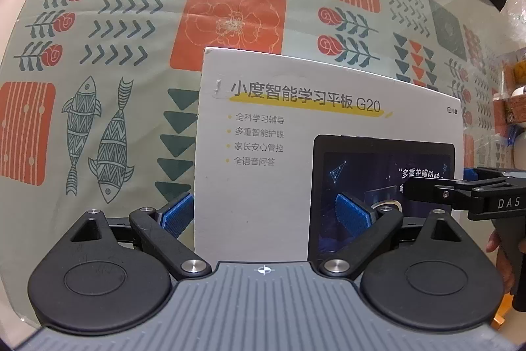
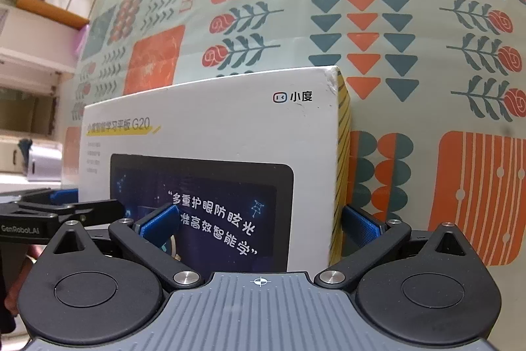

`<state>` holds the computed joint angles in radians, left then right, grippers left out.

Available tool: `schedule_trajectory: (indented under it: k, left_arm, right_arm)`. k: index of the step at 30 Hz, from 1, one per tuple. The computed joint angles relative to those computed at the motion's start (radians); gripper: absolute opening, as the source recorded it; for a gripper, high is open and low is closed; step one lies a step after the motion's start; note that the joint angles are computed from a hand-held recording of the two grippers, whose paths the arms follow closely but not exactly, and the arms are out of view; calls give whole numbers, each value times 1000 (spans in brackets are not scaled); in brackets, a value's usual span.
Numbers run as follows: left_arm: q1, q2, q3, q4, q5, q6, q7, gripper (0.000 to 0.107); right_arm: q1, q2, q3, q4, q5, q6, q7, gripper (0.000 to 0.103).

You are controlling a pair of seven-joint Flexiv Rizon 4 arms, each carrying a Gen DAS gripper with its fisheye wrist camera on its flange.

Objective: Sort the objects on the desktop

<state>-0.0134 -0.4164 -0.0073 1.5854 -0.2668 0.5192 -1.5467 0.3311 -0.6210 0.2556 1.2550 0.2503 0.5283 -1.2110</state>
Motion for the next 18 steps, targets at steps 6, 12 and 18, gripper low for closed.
schedule_trajectory:
  k: [6,12,18]
  left_arm:
    - [-6,37,4,71,-14,94,-18,103]
    - [-46,100,20,99,96,138,-46,103]
    - [-80,219,27,187,156,239,-108,103]
  right_arm:
    - [19,59,-15,131,-12,174,46,103]
    - [55,128,-16,266,-132,322,35,103]
    - [207,249,-182,466,-540,480,326,103]
